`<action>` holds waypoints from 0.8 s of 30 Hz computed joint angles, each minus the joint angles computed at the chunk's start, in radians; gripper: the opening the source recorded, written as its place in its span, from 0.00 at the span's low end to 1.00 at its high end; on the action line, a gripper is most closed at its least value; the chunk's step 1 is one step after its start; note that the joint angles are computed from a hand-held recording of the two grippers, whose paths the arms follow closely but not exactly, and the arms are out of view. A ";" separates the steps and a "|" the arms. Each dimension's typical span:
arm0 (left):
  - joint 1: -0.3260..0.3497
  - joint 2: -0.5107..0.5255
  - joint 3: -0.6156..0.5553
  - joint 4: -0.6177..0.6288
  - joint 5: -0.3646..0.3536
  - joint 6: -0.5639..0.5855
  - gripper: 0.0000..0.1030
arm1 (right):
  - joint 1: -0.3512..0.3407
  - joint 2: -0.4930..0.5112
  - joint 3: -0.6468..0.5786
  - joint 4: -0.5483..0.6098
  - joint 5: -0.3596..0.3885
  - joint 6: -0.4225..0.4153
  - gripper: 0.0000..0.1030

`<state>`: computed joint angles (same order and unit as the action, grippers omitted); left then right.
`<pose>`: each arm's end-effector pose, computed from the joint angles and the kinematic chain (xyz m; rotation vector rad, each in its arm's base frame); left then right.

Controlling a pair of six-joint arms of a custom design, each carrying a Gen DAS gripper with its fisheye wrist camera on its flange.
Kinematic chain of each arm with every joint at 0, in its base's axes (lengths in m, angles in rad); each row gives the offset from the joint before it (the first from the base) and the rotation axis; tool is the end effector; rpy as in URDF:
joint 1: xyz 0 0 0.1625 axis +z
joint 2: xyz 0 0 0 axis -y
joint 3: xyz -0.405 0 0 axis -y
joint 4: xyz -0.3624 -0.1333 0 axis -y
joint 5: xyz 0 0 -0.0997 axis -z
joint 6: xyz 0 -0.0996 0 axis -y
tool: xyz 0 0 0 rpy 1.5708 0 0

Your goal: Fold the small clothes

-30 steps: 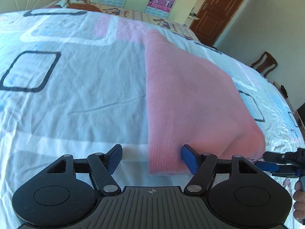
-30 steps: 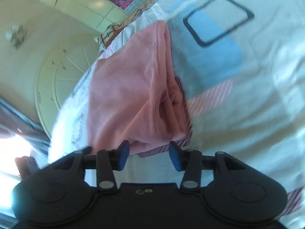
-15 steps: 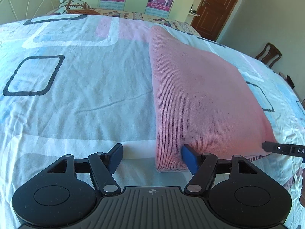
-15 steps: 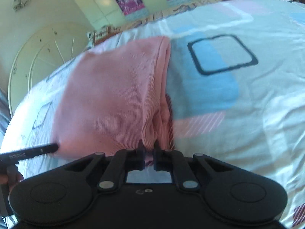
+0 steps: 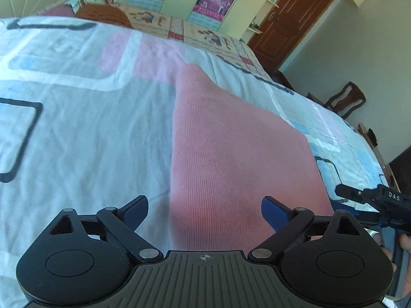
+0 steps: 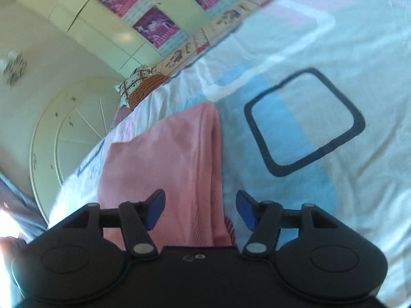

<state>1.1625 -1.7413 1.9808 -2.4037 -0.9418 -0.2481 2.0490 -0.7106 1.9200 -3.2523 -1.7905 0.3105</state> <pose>0.0129 -0.4534 0.4646 -0.0489 2.5674 -1.0075 0.3605 -0.4530 0.0465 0.1730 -3.0147 0.7983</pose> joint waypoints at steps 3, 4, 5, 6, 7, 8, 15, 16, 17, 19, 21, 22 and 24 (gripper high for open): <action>0.019 0.027 -0.023 0.024 -0.016 -0.010 0.90 | -0.052 -0.007 -0.004 0.048 0.104 0.013 0.59; 0.028 0.031 -0.023 0.020 -0.034 -0.008 0.86 | -0.064 -0.008 -0.007 0.071 0.127 0.008 0.59; 0.035 0.036 -0.025 0.021 -0.044 -0.009 0.83 | -0.076 -0.005 -0.009 0.085 0.145 0.005 0.59; 0.038 0.040 -0.023 0.017 -0.045 -0.008 0.83 | -0.086 0.002 -0.005 0.073 0.164 0.002 0.58; 0.042 0.045 -0.022 0.006 -0.047 -0.002 0.83 | -0.099 0.011 0.001 0.039 0.196 -0.003 0.58; 0.044 0.048 -0.022 0.002 -0.048 -0.001 0.83 | -0.106 0.015 -0.002 0.035 0.215 -0.002 0.58; 0.032 0.092 -0.050 0.010 -0.014 0.007 0.80 | -0.102 0.035 -0.083 0.174 0.261 -0.086 0.56; 0.028 0.097 -0.051 0.011 -0.007 0.008 0.77 | -0.108 0.033 -0.086 0.188 0.274 -0.094 0.56; 0.024 0.101 -0.052 0.011 0.000 0.007 0.74 | -0.111 0.032 -0.088 0.197 0.283 -0.104 0.55; 0.015 0.111 -0.051 0.007 0.017 -0.006 0.74 | -0.113 0.043 -0.101 0.201 0.283 -0.105 0.45; 0.008 0.118 -0.049 0.001 0.035 -0.019 0.72 | -0.111 0.055 -0.112 0.194 0.270 -0.104 0.36; 0.002 0.117 -0.044 -0.002 0.048 -0.024 0.69 | -0.110 0.060 -0.116 0.194 0.264 -0.101 0.30; -0.012 0.118 -0.036 -0.005 0.078 -0.021 0.64 | -0.099 0.063 -0.124 0.202 0.235 -0.115 0.25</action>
